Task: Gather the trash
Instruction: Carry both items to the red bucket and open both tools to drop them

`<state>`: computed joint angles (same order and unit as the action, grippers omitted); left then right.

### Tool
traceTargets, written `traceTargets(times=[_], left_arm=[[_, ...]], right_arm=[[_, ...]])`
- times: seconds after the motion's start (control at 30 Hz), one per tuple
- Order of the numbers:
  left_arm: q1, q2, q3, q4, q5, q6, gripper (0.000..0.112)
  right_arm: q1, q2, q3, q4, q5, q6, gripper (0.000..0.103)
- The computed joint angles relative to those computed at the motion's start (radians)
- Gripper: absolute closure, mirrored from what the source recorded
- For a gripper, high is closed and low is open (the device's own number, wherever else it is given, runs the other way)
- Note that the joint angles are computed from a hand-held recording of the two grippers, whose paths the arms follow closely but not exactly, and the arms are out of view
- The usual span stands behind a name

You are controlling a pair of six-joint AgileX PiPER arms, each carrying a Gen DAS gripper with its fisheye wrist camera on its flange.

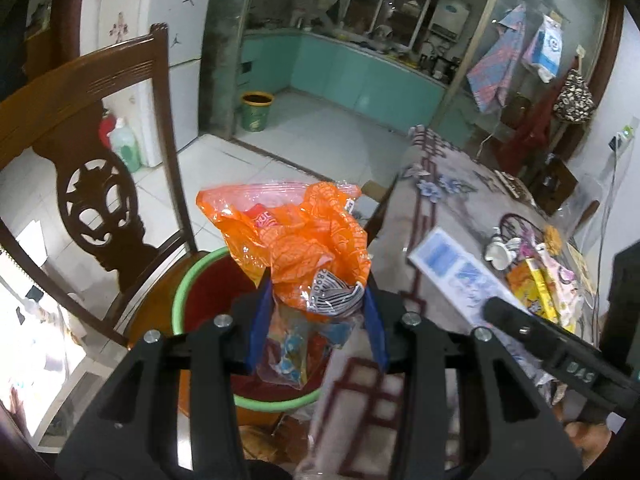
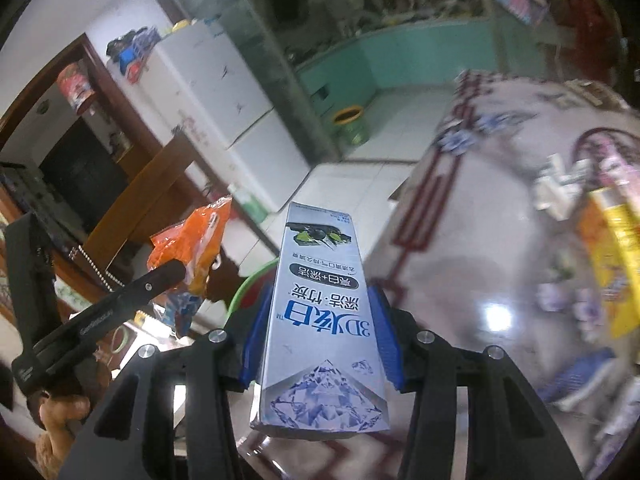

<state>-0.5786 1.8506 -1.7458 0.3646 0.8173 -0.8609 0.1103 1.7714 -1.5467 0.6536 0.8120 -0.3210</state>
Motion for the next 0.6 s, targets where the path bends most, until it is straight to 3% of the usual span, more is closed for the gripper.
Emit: traceTargets(times=[0.23,0.3,0.33,0.53,0.6], left_arm=[[0.033,0.003,0.019,-0.017,0.005,0.018,0.072],[0.034,0.007,0.018,-0.008,0.014,0.014,0.068],[0.034,0.013,0.011,-0.003,0.025,0.008,0.065],[0.013,0.033,-0.018,0.003,0.042,0.002,0.032],[0.002,0.039,-0.033,0.020,0.047,-0.004,0.030]], right_arm=[[0.030,0.119,-0.117,0.020,0.041,0.032,0.050],[0.036,0.125,-0.126,0.015,0.022,0.056,0.032],[0.030,0.121,-0.122,0.020,0.007,0.059,0.025],[-0.031,0.010,-0.017,0.014,-0.041,0.041,0.025],[-0.071,-0.031,0.027,0.021,-0.041,0.018,0.025]])
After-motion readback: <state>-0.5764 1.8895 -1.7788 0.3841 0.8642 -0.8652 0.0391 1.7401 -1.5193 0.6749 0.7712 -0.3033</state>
